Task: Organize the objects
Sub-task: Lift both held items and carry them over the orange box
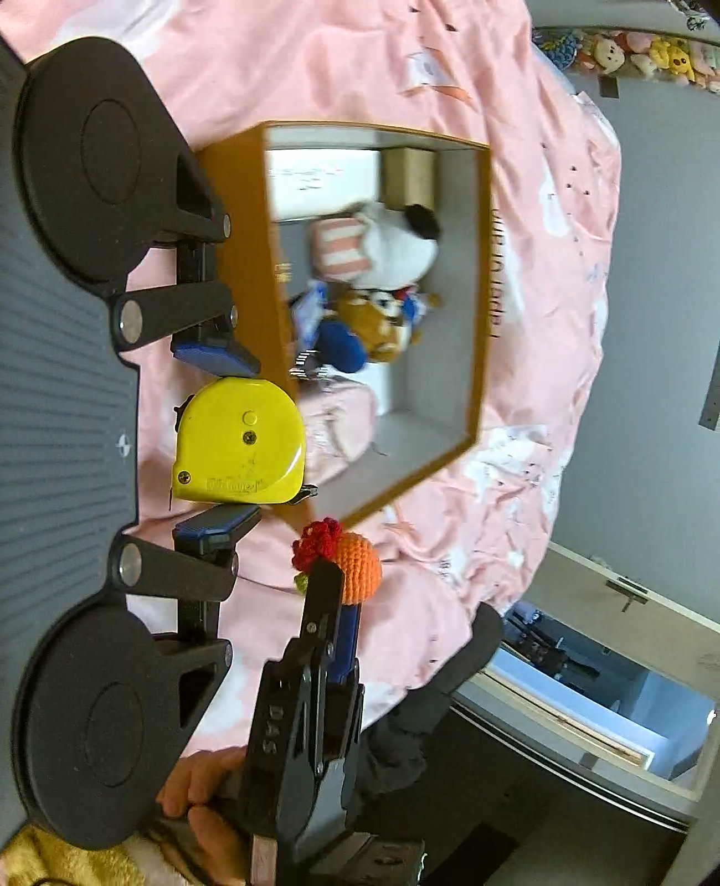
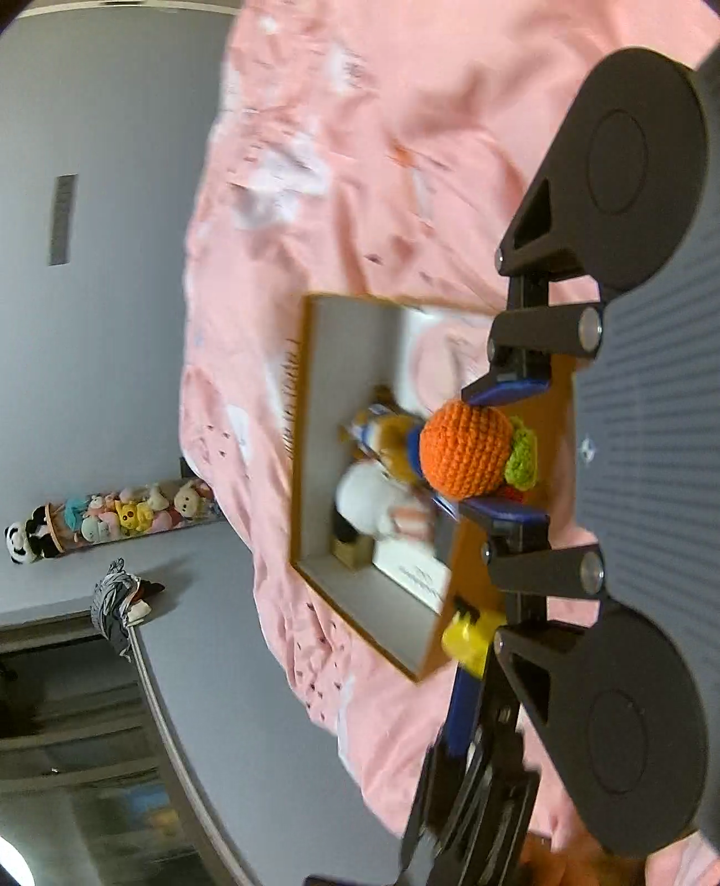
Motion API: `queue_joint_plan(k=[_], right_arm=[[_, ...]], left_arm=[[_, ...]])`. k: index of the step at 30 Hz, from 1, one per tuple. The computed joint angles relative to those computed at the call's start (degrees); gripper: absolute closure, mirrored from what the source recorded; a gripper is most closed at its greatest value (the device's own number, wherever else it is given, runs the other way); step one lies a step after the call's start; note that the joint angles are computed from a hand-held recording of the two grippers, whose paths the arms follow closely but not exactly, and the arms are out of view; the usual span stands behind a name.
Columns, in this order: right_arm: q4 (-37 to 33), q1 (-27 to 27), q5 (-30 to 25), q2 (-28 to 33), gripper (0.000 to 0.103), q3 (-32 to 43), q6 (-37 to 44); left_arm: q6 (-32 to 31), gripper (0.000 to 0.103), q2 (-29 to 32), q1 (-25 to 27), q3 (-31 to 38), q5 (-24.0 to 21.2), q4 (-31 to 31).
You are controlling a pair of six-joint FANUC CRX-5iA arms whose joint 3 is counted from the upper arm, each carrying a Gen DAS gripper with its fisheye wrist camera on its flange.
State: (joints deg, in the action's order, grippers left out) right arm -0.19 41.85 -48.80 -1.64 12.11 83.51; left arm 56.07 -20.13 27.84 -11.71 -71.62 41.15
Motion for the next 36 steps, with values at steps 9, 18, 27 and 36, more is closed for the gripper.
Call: queue_joint_plan(k=[9,18,27,36], right_arm=[[1.31,-2.46,-7.27,11.7,0.065,15.2,10.74],[1.82,-4.51,-14.36,24.31,0.065,29.58,20.3],[1.09,-4.65,-22.45,35.71,0.065,44.73,28.45],[5.99,-3.12,-32.76,46.83,0.064,59.58,34.2]], left_arm=[[3.6,0.046,7.59,-3.34,8.64,4.67,-4.53],[7.48,0.046,15.37,-4.57,15.12,5.38,-7.64],[8.14,0.046,20.85,-5.66,18.73,4.93,-8.05],[8.39,0.046,25.9,-6.98,22.72,4.17,-8.34]])
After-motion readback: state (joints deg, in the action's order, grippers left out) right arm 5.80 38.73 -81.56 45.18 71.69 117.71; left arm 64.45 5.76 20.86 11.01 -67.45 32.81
